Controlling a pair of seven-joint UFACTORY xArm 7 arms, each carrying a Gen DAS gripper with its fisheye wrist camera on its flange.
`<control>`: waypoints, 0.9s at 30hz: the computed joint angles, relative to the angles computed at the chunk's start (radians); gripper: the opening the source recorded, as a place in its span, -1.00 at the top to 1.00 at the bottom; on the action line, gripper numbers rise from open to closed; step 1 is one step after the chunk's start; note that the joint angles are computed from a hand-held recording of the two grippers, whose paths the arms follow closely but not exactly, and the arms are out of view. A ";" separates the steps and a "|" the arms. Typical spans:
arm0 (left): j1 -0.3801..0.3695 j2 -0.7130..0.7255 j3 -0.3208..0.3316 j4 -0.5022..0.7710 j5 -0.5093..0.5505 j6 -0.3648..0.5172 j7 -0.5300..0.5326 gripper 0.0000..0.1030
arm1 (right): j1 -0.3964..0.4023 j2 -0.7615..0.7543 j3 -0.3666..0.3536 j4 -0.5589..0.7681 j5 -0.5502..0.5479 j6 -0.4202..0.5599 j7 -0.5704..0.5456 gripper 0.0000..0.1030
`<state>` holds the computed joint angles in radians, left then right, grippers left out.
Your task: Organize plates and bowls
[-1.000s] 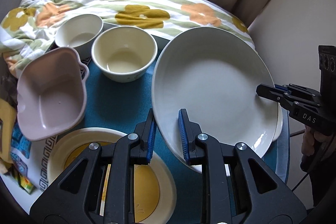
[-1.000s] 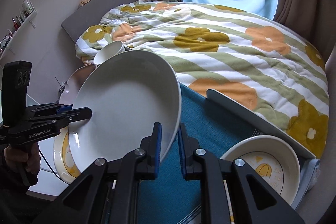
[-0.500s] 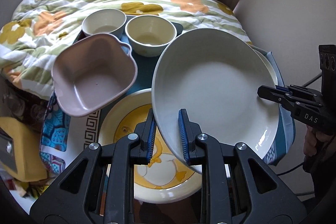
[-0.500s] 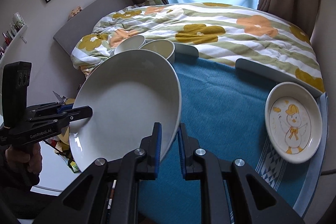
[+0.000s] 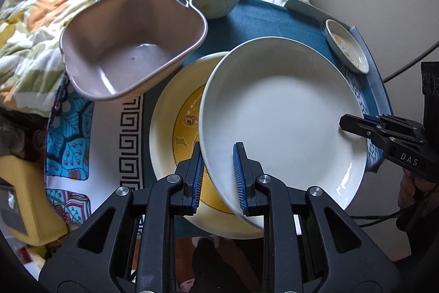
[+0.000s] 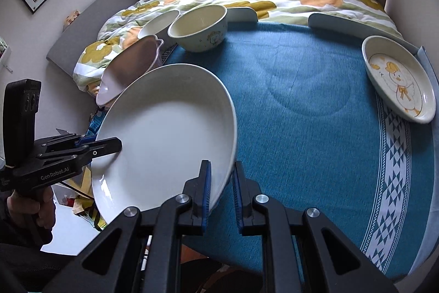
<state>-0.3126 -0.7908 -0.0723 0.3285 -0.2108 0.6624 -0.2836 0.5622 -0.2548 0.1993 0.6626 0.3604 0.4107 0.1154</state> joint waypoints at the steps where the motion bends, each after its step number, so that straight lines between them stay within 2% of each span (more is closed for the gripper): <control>1: 0.001 0.006 0.005 -0.007 -0.001 -0.005 0.004 0.64 | -0.002 0.009 0.004 0.004 -0.005 0.000 0.009 0.73; 4: 0.007 0.046 0.019 -0.012 -0.005 -0.026 0.016 0.64 | -0.013 0.043 0.023 0.023 -0.047 0.003 0.040 0.73; 11: 0.024 0.110 -0.003 0.004 0.019 -0.038 0.016 0.64 | -0.029 0.082 0.049 0.049 -0.143 0.002 0.109 0.73; 16: 0.040 0.130 -0.053 0.022 0.081 -0.036 -0.015 0.64 | -0.030 0.082 0.048 0.042 -0.163 0.003 0.131 0.73; 22: 0.056 0.159 -0.103 0.052 0.166 -0.024 -0.083 0.64 | -0.042 0.083 0.068 0.052 -0.264 0.019 0.194 0.73; 27: 0.092 0.207 -0.203 0.102 0.316 0.003 -0.183 0.64 | -0.044 0.095 0.071 0.075 -0.311 0.050 0.205 0.73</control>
